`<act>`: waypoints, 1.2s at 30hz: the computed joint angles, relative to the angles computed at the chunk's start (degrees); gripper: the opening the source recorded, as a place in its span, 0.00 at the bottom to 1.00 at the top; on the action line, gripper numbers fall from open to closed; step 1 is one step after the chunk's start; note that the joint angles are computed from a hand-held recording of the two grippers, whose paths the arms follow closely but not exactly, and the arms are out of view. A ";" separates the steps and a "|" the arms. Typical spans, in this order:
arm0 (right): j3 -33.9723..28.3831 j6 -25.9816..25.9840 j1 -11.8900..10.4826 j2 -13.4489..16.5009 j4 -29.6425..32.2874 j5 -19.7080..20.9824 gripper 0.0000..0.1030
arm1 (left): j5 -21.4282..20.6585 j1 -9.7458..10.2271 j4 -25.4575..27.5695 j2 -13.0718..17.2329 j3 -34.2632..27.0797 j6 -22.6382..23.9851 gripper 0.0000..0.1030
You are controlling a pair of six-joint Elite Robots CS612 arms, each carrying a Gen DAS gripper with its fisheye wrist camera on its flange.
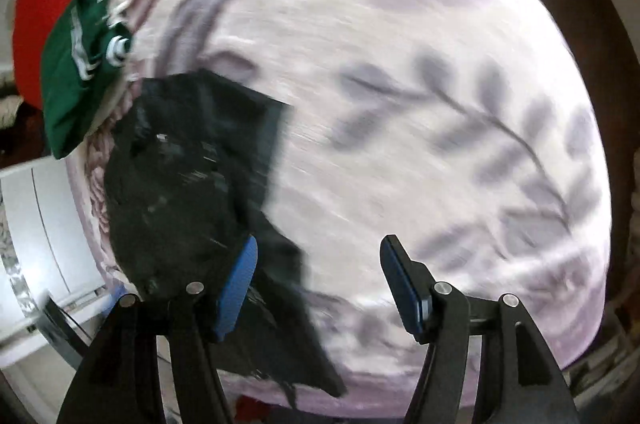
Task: Fold large clothes
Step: 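Grasp the jacket hem with both grippers and fold it toward the collar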
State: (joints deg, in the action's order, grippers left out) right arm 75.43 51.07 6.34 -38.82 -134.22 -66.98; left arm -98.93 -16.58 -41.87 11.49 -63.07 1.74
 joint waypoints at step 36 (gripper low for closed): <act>-29.66 -5.80 3.10 18.17 0.78 12.87 0.17 | -1.25 -0.58 3.58 5.69 -19.39 -19.17 0.07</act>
